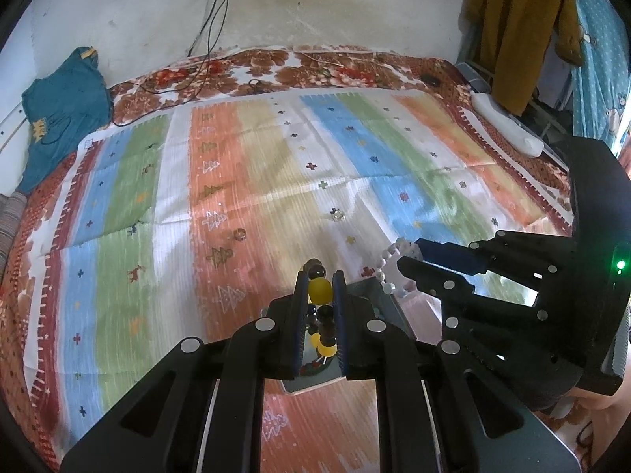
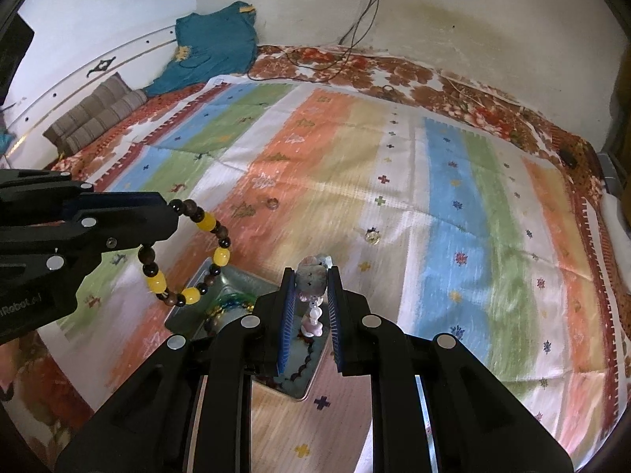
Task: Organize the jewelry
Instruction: 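Open the left tool over the tin while the right tool releases the pastel bracelet, then move both tools from the tin toward the silver ring and gold ring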
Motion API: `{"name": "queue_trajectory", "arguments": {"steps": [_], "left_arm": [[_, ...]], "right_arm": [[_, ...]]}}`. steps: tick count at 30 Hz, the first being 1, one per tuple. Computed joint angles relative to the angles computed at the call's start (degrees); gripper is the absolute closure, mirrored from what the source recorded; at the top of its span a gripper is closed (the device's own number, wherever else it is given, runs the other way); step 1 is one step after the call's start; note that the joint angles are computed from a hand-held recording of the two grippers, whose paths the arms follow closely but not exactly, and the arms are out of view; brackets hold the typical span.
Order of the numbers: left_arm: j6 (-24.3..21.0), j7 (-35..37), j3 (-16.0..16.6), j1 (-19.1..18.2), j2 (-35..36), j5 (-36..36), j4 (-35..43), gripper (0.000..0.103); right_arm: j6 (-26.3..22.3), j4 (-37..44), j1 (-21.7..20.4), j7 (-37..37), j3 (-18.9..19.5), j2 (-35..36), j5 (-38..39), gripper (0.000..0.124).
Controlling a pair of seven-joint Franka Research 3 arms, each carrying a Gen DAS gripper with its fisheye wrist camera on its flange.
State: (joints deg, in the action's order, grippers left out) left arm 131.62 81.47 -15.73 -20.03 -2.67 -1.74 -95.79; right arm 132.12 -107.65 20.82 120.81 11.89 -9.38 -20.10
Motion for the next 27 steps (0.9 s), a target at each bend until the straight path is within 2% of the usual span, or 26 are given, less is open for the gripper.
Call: {"name": "queue_trajectory", "arguments": {"steps": [8,9,10,12,18,22,27], "left_arm": [[-0.14,-0.23,0.11,-0.1,-1.56,-0.61,-2.03,0.091],[-0.46,-1.05,0.06,-0.03,-1.48,0.13,-1.93,0.09],[-0.48,-1.78,0.05,0.06,-1.49,0.76,-1.95,0.089],[-0.79,-3.11,0.1,0.24,-1.38,1.65,-1.78,0.08],[-1.87,-6.41,0.44,0.98,-1.04,3.62,-1.49,0.076],[-2.84,-8.19,0.41,1.29,-0.42,5.52,-1.13,0.064],[-2.51,-9.38,0.1,1.23,0.4,8.64,-0.53,0.061]], "right_arm": [[1.75,-1.9,-0.2,1.26,0.68,-1.31,-1.34,0.107],[1.4,-1.86,-0.27,1.46,0.69,-1.34,-1.24,0.104],[1.12,-1.82,-0.33,1.53,0.61,-1.33,-0.92,0.094],[0.53,-1.91,-0.51,1.89,0.45,-1.45,-0.43,0.084],[-1.35,-1.55,-1.33,3.55,-0.04,-1.03,-0.11,0.084],[-2.52,-0.85,-1.6,4.04,-0.42,-0.29,-0.06,0.084],[-3.18,-0.17,-1.69,4.69,-0.89,0.61,-0.43,0.079]]}}
